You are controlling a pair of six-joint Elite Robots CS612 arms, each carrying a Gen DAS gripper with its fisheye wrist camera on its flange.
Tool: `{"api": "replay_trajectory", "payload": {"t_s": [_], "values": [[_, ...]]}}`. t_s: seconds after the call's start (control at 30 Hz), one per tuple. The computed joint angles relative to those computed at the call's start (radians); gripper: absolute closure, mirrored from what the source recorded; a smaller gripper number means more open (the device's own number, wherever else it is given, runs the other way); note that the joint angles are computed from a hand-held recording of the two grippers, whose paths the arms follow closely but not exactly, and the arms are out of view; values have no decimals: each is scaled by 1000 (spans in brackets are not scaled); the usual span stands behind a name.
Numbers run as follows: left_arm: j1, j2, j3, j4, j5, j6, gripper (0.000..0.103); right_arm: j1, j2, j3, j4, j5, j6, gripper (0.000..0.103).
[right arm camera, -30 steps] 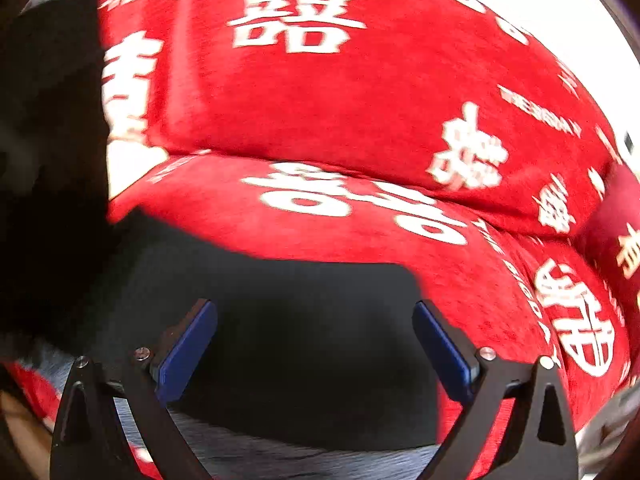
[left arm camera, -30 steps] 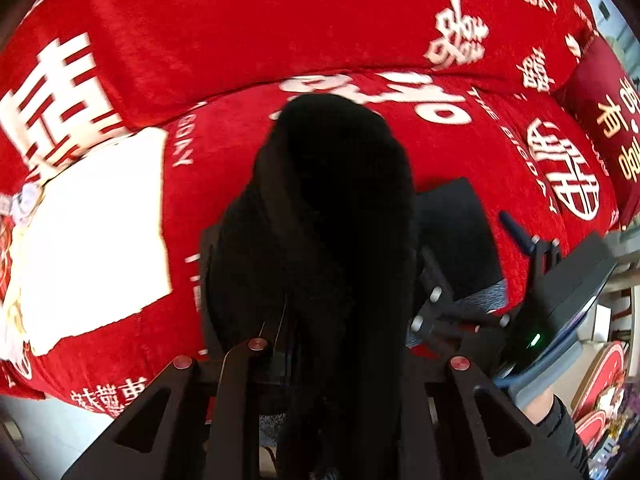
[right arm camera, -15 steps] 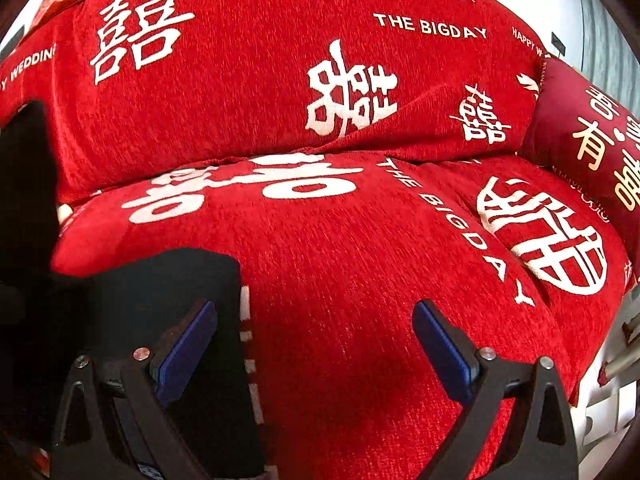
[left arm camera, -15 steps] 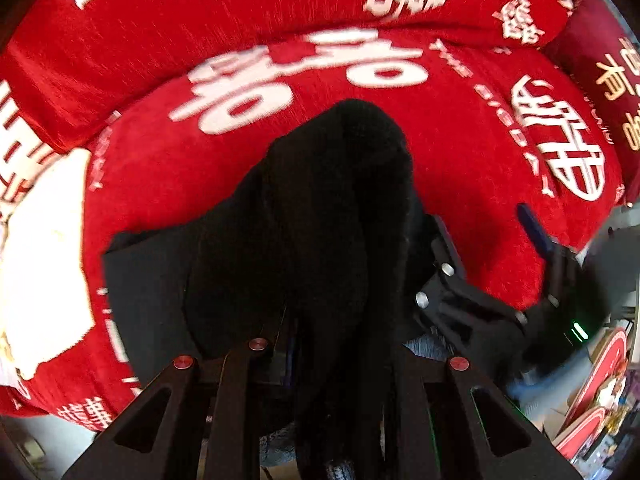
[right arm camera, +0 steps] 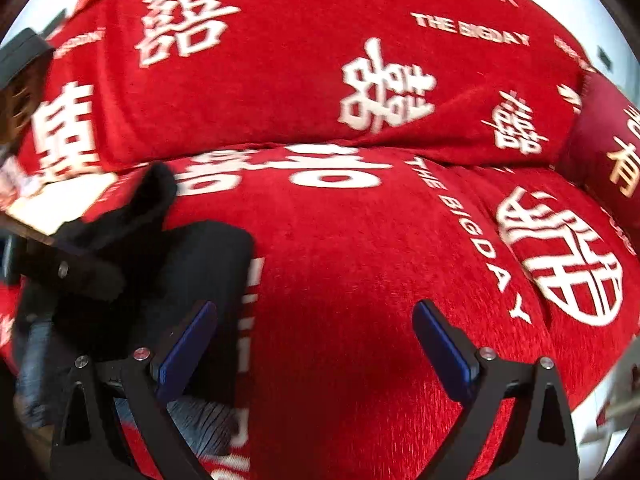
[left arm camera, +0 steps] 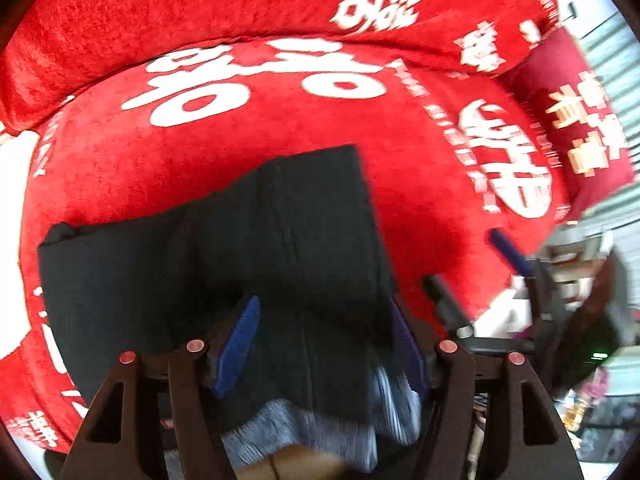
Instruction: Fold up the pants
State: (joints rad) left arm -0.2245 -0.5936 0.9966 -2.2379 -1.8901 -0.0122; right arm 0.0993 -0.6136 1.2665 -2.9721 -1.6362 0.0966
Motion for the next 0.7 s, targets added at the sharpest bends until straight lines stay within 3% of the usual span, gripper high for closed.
{"api": "replay_trajectory", "payload": {"t_s": [0.07, 0.13, 0.17, 0.23, 0.3, 0.37, 0.5, 0.53, 0.6, 0.67, 0.7], "values": [[11, -23, 32, -41, -41, 5, 37, -3, -15, 24, -6, 8, -16, 4], [25, -52, 84, -113, -51, 18, 26, -18, -29, 48, -13, 81, 24, 4], [29, -66, 114, -155, -23, 17, 11, -31, -37, 63, -27, 158, 61, 4], [34, -89, 181, -271, 76, -15, 8, -53, -40, 84, -76, 301, 128, 4], [50, -96, 215, -298, 129, -42, 8, -62, -26, 71, -79, 413, 174, 4], [66, -93, 236, -322, 148, -95, 8, -49, -12, 39, -26, 418, 152, 4], [77, -82, 280, -368, 289, -189, 8, -8, 15, -20, 52, 413, 70, 5], [82, -79, 287, -368, 290, -200, 8, -1, 16, -24, 56, 412, 55, 10], [99, -69, 292, -378, 244, -221, 8, 29, 23, -51, 100, 313, -8, 15], [108, -61, 299, -406, 206, -255, 8, 38, 31, -77, 159, 279, -21, 49], [107, -59, 298, -411, 203, -261, 8, 38, 32, -82, 169, 280, -8, 53]]}}
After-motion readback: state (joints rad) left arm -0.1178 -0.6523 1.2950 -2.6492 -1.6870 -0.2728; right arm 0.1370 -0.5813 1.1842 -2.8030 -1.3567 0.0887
